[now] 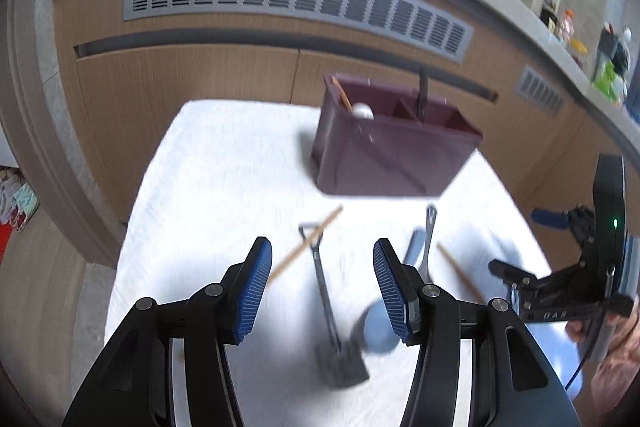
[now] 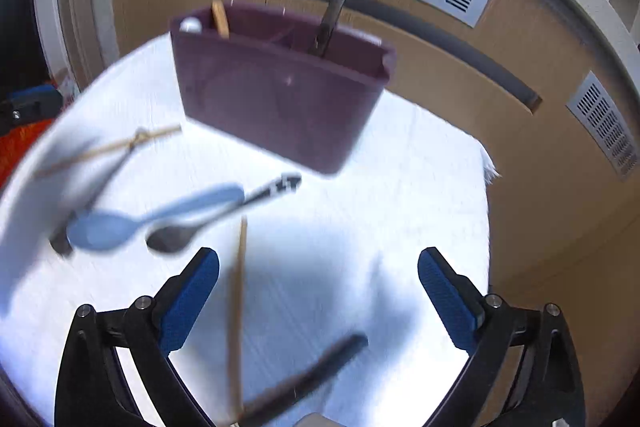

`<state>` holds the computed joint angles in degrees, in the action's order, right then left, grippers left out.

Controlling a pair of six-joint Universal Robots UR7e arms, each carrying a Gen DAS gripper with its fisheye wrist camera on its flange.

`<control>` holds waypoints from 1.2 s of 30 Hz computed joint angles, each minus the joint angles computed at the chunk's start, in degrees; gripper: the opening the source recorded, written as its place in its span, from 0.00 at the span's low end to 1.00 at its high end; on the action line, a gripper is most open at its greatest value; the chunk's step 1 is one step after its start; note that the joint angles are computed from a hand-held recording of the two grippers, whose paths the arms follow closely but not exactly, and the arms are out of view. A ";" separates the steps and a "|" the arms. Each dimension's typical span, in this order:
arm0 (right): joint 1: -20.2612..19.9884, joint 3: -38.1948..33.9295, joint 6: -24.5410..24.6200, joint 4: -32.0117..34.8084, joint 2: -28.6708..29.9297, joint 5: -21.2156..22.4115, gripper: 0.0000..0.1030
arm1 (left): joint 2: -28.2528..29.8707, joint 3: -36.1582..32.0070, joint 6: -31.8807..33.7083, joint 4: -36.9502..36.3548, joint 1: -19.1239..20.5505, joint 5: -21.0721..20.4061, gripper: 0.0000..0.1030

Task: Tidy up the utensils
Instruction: 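Grasp a wooden chopstick with the right tool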

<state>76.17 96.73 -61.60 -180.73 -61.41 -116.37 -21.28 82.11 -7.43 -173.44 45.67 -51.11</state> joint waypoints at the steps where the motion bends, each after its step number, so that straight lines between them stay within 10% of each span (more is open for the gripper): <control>1: 0.03 0.82 -0.83 -1.87 0.16 -1.12 0.98 | -0.01 0.66 0.42 -0.05 -0.03 -0.16 0.57; 6: -1.24 4.40 -1.54 -3.18 -1.55 1.27 0.95 | 0.01 2.34 0.10 1.77 0.23 -0.08 0.57; 11: -3.66 4.36 6.23 11.91 -5.64 9.71 0.61 | -0.52 3.36 -2.41 3.41 0.59 -0.40 0.57; 24: -3.23 2.12 8.30 15.05 -2.59 6.50 0.07 | 0.53 1.80 -0.36 4.71 0.08 -2.02 0.57; 36: -4.68 4.44 10.09 15.64 -6.78 10.33 0.05 | 3.69 -6.96 2.76 13.26 0.73 -6.22 0.24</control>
